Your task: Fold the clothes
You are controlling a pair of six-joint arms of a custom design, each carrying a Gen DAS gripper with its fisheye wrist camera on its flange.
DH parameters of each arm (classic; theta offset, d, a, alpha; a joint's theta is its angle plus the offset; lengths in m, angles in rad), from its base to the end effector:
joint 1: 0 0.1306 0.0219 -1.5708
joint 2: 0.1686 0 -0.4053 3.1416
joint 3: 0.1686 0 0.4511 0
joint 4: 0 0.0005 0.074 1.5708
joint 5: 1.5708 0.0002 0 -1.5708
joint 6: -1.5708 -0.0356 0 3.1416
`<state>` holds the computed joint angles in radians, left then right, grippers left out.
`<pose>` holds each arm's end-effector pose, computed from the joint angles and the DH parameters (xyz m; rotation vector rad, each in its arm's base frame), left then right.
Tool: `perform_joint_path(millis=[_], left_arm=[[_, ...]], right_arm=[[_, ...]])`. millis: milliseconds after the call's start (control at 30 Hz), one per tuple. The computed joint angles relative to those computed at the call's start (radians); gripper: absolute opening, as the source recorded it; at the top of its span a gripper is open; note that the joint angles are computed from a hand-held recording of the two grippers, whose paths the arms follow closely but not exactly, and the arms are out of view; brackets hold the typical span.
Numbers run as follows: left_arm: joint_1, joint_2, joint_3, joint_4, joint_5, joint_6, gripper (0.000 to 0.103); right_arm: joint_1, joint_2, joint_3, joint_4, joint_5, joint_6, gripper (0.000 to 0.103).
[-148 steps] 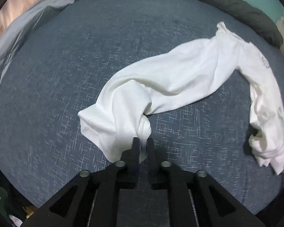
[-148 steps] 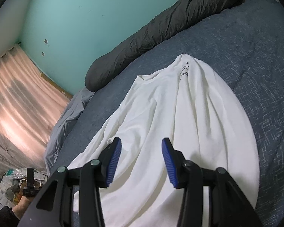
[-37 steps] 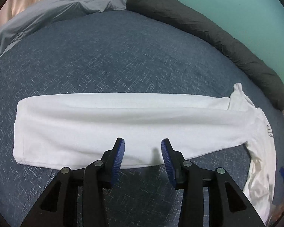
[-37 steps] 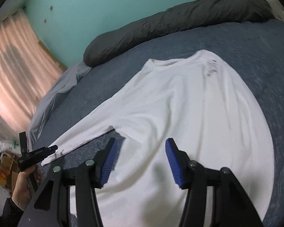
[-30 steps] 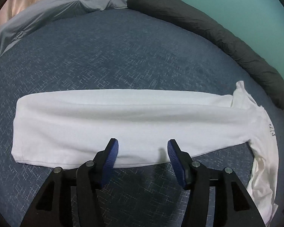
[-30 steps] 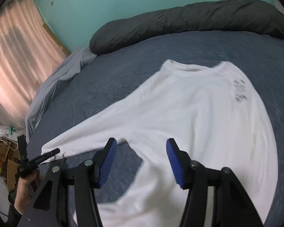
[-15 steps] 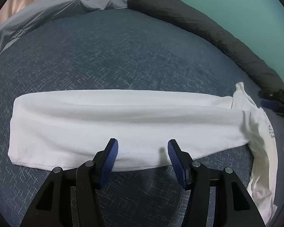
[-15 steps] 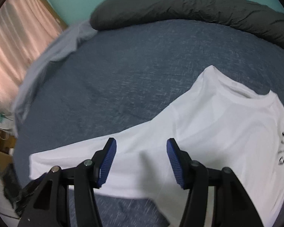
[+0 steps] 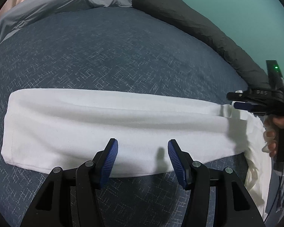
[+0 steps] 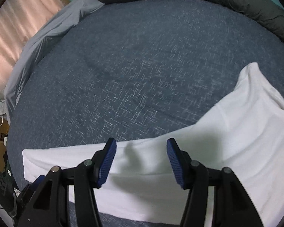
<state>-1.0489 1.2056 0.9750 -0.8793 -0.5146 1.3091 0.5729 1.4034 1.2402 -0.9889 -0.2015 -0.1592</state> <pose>0.2283 -0.3629 0.3309 -0.4741 2.4419 -0.2889 0.4263 0.2829 0.3631 -0.6302 2.7122 0.4744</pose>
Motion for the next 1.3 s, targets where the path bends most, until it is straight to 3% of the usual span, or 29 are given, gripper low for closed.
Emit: perform_joint_path(millis=[200,267,367,467,600,767,800,833,867,900,1033,1100,1233,1300], left_arm=[[0.005,-0.013,-0.013,0.008,0.004,0.004,0.059],[0.006,-0.02,-0.018,0.01,-0.001,0.012,0.059],[0.006,-0.024,-0.021,0.006,-0.007,0.008,0.059],[0.011,-0.031,-0.027,0.014,-0.001,0.014,0.059],[0.009,-0.027,-0.026,0.016,-0.004,0.007,0.059],[0.013,-0.032,-0.032,0.022,0.001,0.011,0.059],[0.013,-0.032,-0.031,0.023,0.0,0.01,0.059],[0.014,-0.031,-0.031,0.025,0.002,0.007,0.059],[0.014,-0.029,-0.03,0.027,0.004,0.006,0.059],[0.013,-0.026,-0.027,0.028,0.004,0.005,0.059],[0.008,-0.02,-0.022,0.026,0.003,-0.003,0.059],[0.009,-0.022,-0.024,0.027,0.005,-0.001,0.059],[0.01,-0.021,-0.024,0.028,0.004,-0.003,0.059],[0.011,-0.021,-0.025,0.028,0.008,-0.003,0.059]], right_arm=[[0.014,0.062,0.038,-0.052,0.02,-0.041,0.037],[0.008,0.065,0.035,-0.043,0.012,-0.055,0.019],[0.001,0.054,0.024,-0.015,0.003,-0.062,0.002],[-0.001,0.046,0.023,0.0,-0.01,-0.053,0.0],[-0.002,0.041,0.028,0.01,-0.018,-0.037,0.0],[0.006,0.053,0.065,-0.063,0.063,-0.024,0.003],[0.003,0.063,0.076,-0.096,0.061,-0.04,0.009],[0.0,0.069,0.08,-0.118,0.054,-0.057,0.023],[0.0,0.065,0.076,-0.117,0.058,-0.069,0.046],[-0.001,0.062,0.072,-0.117,0.057,-0.079,0.052],[0.002,0.065,0.064,-0.116,0.044,-0.108,0.054],[0.005,0.068,0.057,-0.107,0.044,-0.112,0.046],[-0.001,0.062,0.035,-0.077,0.036,-0.122,0.009],[-0.005,0.055,0.025,-0.066,0.031,-0.114,0.003]])
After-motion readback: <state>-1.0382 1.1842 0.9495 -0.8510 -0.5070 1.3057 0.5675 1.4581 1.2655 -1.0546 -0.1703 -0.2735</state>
